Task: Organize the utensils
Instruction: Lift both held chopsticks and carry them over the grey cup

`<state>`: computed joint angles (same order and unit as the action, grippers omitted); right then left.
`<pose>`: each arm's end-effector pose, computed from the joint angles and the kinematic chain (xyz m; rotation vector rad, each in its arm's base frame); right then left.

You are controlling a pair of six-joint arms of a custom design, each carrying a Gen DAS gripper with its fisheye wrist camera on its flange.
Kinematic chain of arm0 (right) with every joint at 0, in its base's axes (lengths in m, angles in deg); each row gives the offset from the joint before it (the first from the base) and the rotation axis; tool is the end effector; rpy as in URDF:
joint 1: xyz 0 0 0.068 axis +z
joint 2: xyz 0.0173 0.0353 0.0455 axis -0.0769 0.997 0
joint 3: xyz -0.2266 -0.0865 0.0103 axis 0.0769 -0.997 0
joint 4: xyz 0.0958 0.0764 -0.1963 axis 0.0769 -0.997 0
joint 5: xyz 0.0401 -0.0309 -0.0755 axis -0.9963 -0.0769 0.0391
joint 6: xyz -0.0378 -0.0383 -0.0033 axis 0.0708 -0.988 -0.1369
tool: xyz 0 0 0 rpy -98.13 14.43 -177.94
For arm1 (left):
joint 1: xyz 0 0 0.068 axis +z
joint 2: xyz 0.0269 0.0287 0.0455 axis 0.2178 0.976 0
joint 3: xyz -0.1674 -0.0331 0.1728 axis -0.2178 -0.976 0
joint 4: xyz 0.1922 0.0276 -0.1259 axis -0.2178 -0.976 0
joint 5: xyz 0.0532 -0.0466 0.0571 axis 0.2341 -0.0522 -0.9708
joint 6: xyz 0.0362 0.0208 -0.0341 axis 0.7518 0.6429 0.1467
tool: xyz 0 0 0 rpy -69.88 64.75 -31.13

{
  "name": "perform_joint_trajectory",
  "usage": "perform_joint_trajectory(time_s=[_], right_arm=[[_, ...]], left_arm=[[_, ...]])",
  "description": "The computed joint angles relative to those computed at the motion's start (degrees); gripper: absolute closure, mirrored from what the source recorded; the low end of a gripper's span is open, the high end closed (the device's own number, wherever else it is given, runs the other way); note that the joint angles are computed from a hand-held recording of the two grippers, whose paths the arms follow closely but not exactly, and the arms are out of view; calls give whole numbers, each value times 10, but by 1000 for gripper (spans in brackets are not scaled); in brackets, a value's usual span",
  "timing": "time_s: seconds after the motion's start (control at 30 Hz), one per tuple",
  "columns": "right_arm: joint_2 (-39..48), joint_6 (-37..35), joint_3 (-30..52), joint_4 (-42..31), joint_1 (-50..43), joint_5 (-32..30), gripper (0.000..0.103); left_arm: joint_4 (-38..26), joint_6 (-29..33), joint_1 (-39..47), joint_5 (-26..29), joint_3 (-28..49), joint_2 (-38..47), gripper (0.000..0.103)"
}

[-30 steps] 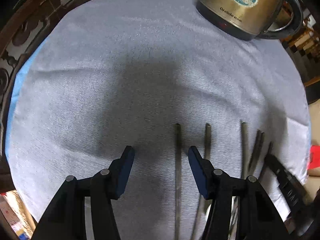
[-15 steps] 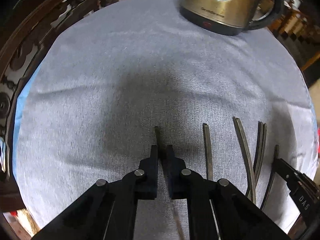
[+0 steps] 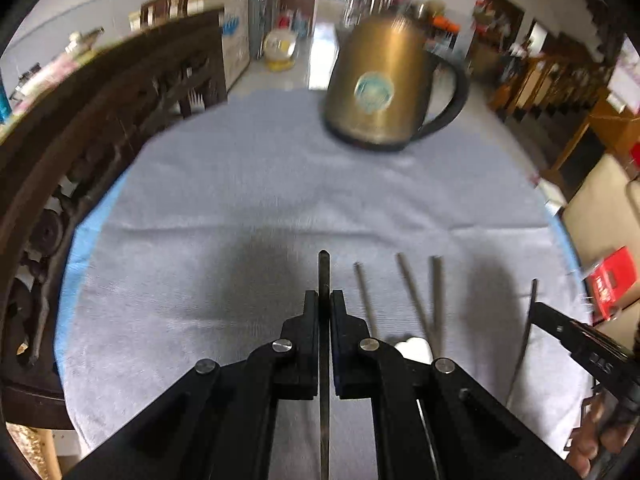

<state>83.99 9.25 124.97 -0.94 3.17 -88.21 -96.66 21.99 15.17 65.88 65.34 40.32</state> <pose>0.2753 0.0404 0.1778 0.3589 2.4888 0.3771 0.2886 0.0047 0.2172 0.2339 2.5410 -0.2266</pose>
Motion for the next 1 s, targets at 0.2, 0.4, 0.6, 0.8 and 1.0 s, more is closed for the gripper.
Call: perform_joint_trajectory(time_s=[0.2,0.4,0.6,0.8,1.0], right_arm=[[-182,25,-67,-43,33,46,96],[-376,79,-94,-147,182,219,96],[-410,183,-48,-263,420,471,96],[-378,302,50,-405,590,629,96],[-285,493,183,-616,741,750,96]], left_arm=[[-37,35,80,98,-62,-158,98],[-95,73,148,173,-106,-299,98],[-184,133,229,251,-97,-390,98],[-300,208,342,362,-25,-412,98],[-434,317,440,457,50,-387,98]])
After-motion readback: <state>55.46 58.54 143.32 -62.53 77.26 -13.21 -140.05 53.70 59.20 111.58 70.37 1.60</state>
